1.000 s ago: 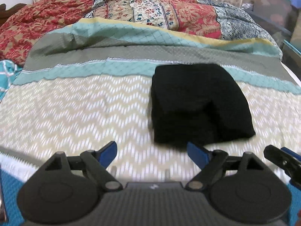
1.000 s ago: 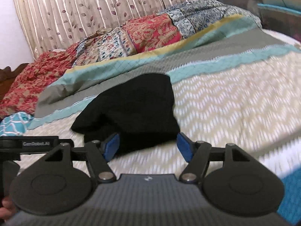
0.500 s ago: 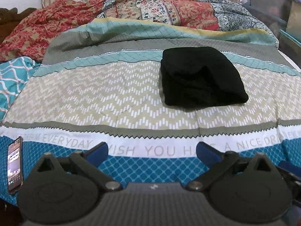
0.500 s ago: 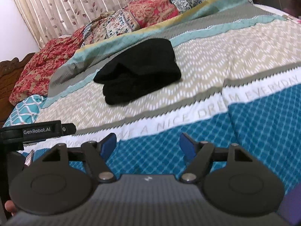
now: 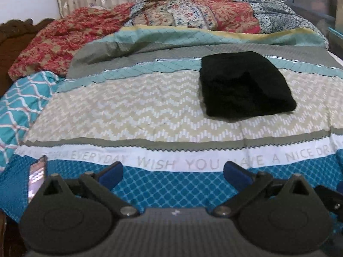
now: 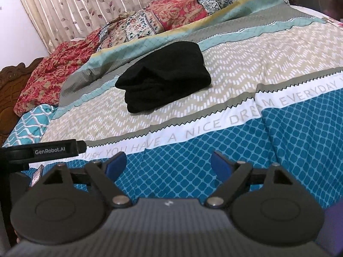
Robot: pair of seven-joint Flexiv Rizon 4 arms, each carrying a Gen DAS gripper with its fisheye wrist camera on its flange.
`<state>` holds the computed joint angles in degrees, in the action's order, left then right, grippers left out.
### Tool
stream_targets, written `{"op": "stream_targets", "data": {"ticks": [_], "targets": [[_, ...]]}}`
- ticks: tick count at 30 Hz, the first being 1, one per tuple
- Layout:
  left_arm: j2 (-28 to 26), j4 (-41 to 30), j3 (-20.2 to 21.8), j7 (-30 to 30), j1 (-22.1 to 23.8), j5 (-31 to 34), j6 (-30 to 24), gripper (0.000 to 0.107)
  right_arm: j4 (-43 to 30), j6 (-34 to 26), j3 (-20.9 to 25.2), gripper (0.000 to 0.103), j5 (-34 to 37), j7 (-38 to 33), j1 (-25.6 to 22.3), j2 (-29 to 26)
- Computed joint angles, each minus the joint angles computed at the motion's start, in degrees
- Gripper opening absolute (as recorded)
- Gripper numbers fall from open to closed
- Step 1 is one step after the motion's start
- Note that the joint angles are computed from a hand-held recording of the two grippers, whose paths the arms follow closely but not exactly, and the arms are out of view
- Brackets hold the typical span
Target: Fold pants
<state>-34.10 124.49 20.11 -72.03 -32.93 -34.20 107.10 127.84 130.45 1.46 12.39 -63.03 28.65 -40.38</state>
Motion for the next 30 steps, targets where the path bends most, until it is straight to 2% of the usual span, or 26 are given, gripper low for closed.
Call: {"op": "stream_targets", "data": {"ticks": [2,5,11,17,21,30], "targets": [[-0.03,0.23,0.37,0.23,-0.2,0.0,0.13,0.103,0.05,-0.2,-0.05,0.088,0.29,0.0,0.28,0.04],[0.71,0.23,1.19,0.22,-0.59,-0.21,-2.41,0.103,0.08,-1.27,-0.33,0.088,0.77,-0.01,0.99,0.28],[1.5,0.61,3.18,-2.07,-1.47,2.17,-3.44,0.103,0.02,-1.86,-2.23,0.088,3.18,-1.16,3.66,0.66],[2.55,-0.13,4.02,-4.65,-0.82,5.47,-7.65,0.103,0.17,-2.1,-2.45,0.088,4.59,-1.41,4.17,1.11],[2.25,-0.67,5.64,-6.88,-1.51,7.94,-9.05,0.103,0.23,-2.74,-1.93,0.088,4.26,-0.86,3.37,1.22],[3.35,-1.22,4.65,-10.84,1.2,14.24,-11.95,0.103,0.36,-4.0,-1.11,0.088,2.97,1.49,2.29,1.18]]}}
